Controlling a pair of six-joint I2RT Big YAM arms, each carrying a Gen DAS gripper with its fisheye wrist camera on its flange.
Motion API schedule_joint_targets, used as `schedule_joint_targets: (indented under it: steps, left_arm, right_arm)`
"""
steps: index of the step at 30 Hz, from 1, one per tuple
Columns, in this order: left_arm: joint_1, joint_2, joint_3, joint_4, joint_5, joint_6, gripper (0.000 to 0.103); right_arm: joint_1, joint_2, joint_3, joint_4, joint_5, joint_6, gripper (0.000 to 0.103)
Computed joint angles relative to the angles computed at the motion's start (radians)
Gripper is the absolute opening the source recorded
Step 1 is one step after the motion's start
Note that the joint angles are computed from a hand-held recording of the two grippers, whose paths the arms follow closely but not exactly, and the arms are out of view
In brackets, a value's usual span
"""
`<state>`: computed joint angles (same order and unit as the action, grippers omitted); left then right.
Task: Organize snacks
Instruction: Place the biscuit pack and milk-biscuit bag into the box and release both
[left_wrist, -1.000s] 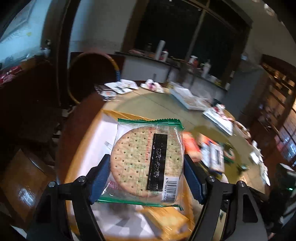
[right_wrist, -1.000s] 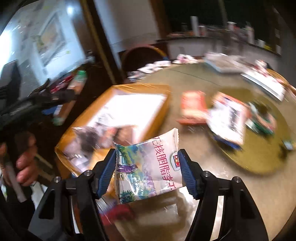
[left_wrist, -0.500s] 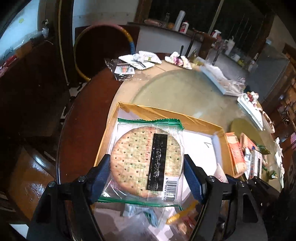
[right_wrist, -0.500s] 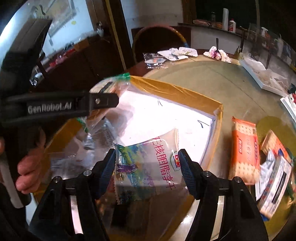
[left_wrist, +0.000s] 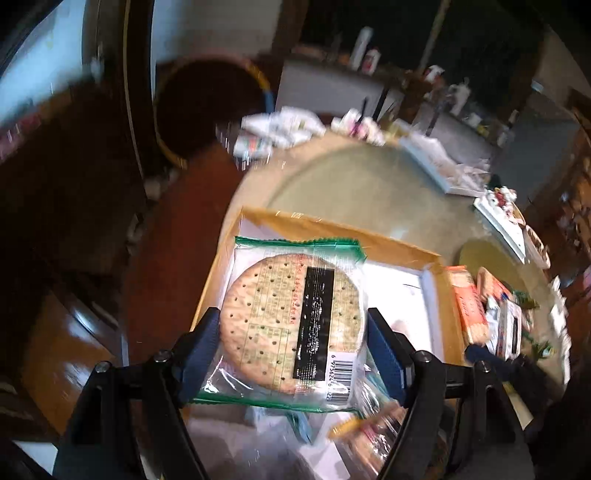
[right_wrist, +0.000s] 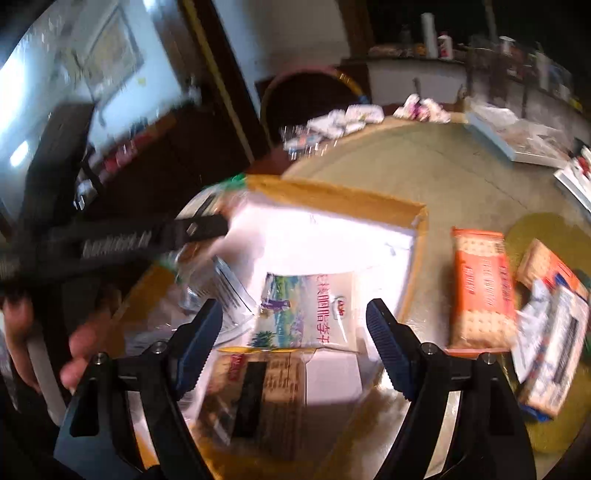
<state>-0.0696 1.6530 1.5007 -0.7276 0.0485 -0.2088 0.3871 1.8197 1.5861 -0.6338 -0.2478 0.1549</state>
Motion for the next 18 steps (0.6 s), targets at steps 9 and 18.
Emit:
schedule_joint_targets:
  steps: [9,18]
  left_arm:
    - [-0.197,-0.257,-0.232,0.177,-0.16,-0.049,0.081]
    - [-0.369,-0.215,-0.201,0.145,-0.157,-0.037,0.081]
  right_arm:
    - [-0.119,-0.312,-0.357,0.226,-0.005,0.171,0.08]
    - [-0.378,-0.497,-0.543,0.148,-0.003,0.134,0.081]
